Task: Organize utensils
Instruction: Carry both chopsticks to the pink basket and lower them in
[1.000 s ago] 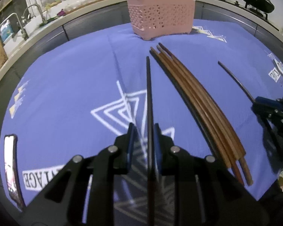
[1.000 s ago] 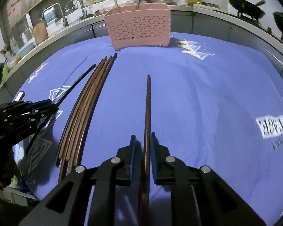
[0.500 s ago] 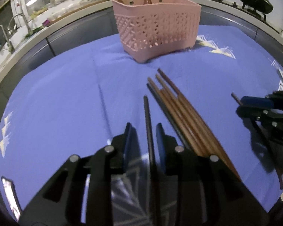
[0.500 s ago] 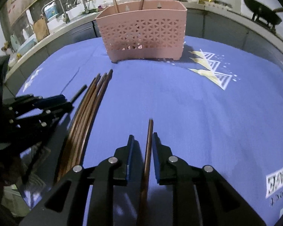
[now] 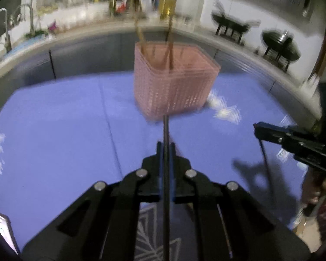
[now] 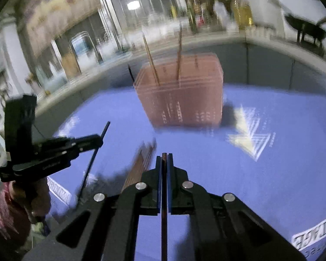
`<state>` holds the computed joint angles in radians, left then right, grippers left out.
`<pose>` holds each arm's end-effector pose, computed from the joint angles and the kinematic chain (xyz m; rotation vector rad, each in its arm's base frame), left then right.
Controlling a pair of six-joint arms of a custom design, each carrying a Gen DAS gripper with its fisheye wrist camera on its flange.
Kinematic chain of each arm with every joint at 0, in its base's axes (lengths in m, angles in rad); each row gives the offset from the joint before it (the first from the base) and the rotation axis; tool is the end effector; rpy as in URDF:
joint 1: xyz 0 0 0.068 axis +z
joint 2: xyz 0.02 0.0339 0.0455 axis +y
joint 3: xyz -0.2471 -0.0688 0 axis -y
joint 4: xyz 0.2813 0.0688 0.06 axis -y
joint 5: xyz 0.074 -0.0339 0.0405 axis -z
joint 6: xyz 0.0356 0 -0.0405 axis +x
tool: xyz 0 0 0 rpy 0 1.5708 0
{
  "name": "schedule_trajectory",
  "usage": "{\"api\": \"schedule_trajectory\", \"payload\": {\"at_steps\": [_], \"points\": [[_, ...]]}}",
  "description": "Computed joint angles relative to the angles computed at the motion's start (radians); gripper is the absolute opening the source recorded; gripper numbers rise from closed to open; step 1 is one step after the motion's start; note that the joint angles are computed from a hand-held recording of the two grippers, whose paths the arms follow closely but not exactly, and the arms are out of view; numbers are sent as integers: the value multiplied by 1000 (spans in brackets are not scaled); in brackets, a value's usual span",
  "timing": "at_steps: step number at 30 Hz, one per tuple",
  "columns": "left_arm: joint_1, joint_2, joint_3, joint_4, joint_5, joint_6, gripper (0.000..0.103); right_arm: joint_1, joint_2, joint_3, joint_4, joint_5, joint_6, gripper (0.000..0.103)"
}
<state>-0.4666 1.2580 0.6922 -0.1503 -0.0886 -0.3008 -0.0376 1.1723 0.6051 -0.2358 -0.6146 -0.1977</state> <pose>0.2659 -0.1304 0.1766 0.1442 2.2970 -0.2977 0.2658 0.0105 0.1665 -0.4672 2.2186 0.6021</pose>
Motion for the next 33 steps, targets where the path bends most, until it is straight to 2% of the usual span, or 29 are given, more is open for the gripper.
{"api": "schedule_trajectory", "payload": {"at_steps": [6,12,16,19,23,29,33], "points": [[-52,-282,-31,-60,-68,12,5,-93,-277,-65,67,-141,114,5],[-76,-396,-72,-95,-108,3,5,-98,-363,-133,169,-119,187,4],[-80,-409,-76,-103,-116,5,5,-88,-344,-109,153,-109,190,4],[-48,-383,-46,-109,-75,18,5,-82,-308,-58,123,-129,193,4],[-11,-303,67,-96,-45,65,5,-43,-228,56,144,-115,228,4],[45,-78,368,-39,-49,117,5,103,4,340,256,72,288,4],[69,74,513,10,-82,116,5,163,121,438,357,169,306,4]]}}
